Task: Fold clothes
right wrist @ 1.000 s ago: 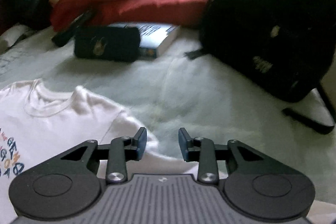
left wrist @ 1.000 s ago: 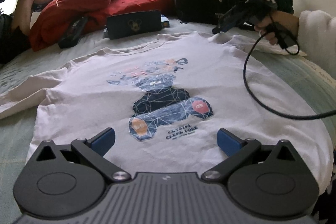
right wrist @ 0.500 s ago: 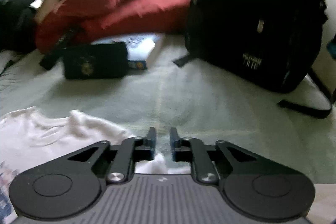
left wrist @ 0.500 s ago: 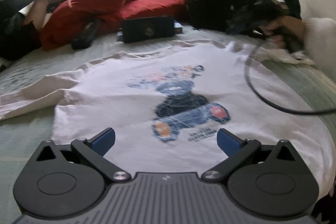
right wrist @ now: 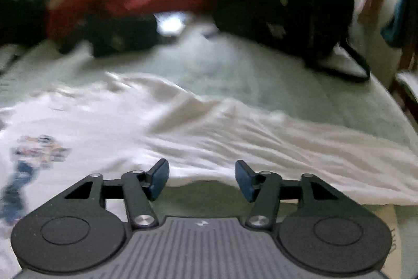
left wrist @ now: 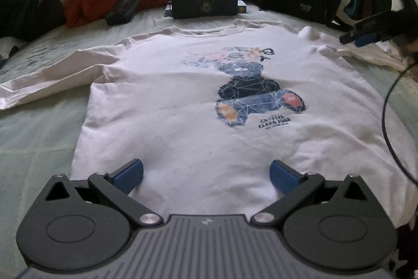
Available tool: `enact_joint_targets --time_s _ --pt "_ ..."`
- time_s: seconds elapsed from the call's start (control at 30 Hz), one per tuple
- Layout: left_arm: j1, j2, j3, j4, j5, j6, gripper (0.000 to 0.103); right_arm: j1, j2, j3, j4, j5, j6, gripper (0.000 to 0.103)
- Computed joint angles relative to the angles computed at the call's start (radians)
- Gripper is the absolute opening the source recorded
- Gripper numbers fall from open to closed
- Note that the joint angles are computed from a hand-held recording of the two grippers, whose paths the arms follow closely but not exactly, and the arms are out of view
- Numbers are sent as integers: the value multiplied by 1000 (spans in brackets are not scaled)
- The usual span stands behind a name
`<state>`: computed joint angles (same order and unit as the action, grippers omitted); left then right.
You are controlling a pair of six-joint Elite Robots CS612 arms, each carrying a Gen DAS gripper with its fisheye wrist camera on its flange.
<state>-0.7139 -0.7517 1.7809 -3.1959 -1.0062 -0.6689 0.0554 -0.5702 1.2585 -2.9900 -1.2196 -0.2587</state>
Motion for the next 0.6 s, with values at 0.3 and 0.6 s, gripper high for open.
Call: enact_joint_targets --time_s 0.3,0.6 --pt "-18 -26 53 2 -22 -33 102 46 -127 260 -73 105 -174 92" --pt "-27 -59 101 -66 0 13 102 77 -133 402 -209 -12 -106 103"
